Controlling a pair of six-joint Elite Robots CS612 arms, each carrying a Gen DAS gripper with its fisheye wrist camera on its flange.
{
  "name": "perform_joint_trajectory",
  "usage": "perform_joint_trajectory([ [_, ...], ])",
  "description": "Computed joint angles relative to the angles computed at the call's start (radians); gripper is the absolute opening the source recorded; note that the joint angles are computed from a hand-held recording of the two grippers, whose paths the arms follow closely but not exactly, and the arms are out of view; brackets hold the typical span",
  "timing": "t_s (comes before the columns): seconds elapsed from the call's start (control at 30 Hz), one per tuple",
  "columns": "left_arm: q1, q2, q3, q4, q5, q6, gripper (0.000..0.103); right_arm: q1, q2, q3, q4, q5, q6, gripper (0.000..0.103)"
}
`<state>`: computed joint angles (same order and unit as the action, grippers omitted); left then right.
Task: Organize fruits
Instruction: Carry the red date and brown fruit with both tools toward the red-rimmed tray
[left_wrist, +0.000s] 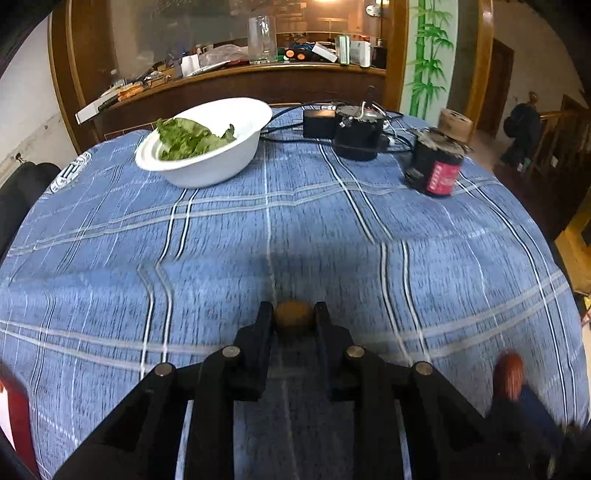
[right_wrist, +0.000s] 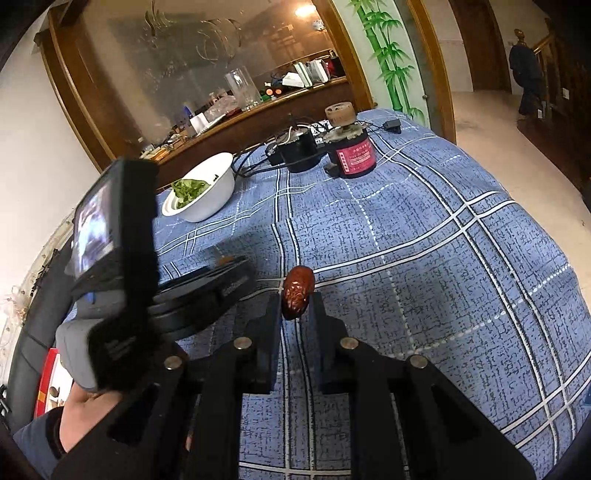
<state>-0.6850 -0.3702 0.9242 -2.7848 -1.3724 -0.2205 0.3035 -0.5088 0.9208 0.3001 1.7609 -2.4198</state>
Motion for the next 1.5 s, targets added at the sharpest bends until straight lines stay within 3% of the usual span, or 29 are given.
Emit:
perform_joint_trajectory([
  [0.27,0.010,-0.159,0.314,-0.115,0.030,-0.016,0.021,0.011,0.024,-0.049,0.054,0.035,-0.052,0.016],
  [0.43,0.018,-0.219,0.439,-0.175,0.028,-0.046,0.021,0.027,0.060,-0.127,0.157,0.006,-0.091,0.016],
  [0.93,0.031,-0.310,0.642,-0.324,-0.005,-0.052,0.021,0.138,0.002,-0.042,0.166,0.083,-0.140,0.016],
  [1.5,0.038,-0.342,0.717,-0.359,-0.031,-0.062,0.021,0.176,-0.010,-0.014,0.172,0.094,-0.132,0.016],
])
